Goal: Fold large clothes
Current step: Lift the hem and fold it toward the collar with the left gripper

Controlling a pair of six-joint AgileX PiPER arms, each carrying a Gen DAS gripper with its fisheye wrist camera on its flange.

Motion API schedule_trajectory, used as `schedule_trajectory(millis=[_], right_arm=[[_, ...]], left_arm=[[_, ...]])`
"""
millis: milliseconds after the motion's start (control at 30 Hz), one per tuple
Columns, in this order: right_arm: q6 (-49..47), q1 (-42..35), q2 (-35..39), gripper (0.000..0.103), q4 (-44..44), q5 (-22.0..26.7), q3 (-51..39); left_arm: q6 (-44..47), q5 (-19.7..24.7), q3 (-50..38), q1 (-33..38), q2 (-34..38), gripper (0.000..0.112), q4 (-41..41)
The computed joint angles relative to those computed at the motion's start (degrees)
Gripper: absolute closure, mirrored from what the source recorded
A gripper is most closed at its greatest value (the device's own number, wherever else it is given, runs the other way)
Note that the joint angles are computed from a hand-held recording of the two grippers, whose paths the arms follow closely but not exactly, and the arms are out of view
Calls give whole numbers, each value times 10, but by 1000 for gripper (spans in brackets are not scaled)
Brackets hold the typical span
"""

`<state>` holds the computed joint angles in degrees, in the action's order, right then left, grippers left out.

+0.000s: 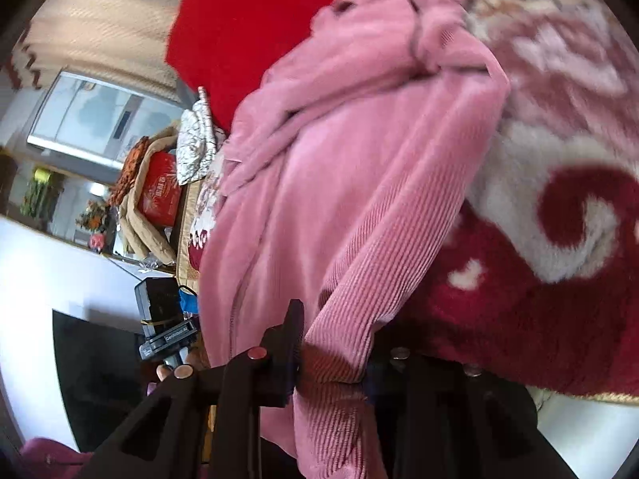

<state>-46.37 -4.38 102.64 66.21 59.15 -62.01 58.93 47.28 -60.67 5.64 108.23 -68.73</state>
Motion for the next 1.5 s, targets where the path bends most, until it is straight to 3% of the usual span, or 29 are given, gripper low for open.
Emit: schedule_trajectory(millis=[200, 367, 533, 633, 667, 767, 800, 833, 900, 1067, 1200, 1333, 1367, 1400, 1433, 1500], right_arm=[[-30, -6, -23, 84, 59, -4, -23], [-21, -22, 9, 89, 109, -18, -85], [25, -45, 103, 90, 171, -34, -230], [129, -47, 149, 87, 87, -65, -339], [161, -49, 162, 87, 57, -52, -369], [164, -60, 166, 84, 27, 14, -378], [150, -62, 149, 72, 8, 19, -349], [131, -65, 132, 47, -3, 18, -317], [64, -79, 83, 17, 16, 11, -207], [-60, -125, 20, 17, 89, 37, -19], [-73, -124, 48, 19, 123, 56, 19], [-91, -77, 92, 28, 170, 83, 22], [-94, -65, 96, 30, 172, 94, 19], [-88, -52, 101, 31, 167, 104, 11], [-83, -41, 101, 31, 159, 105, 5], [-73, -11, 94, 35, 129, 87, -1]], left_arm=[[-23, 33, -62, 4, -20, 106, -11], [-87, 78, -186, 29, 5, 105, 6], [-237, 116, -441, 27, 112, 105, 74], [-349, 140, -597, 9, 192, 105, 160], [-361, 146, -616, 6, 209, 105, 162], [-315, 121, -546, 1, 182, 105, 143], [-290, 105, -503, 1, 164, 105, 132], [-266, 91, -459, 4, 144, 105, 116], [-241, 76, -408, 13, 119, 105, 103], [-183, 66, -312, 42, 71, 105, 75], [-155, 62, -255, 49, 50, 105, 58], [-154, 54, -215, 47, 29, 104, 75], [-156, 52, -208, 46, 27, 94, 80], [-166, 68, -211, 48, 33, 69, 88], [-177, 89, -218, 50, 44, 57, 93], [-189, 103, -218, 51, 56, 51, 96]])
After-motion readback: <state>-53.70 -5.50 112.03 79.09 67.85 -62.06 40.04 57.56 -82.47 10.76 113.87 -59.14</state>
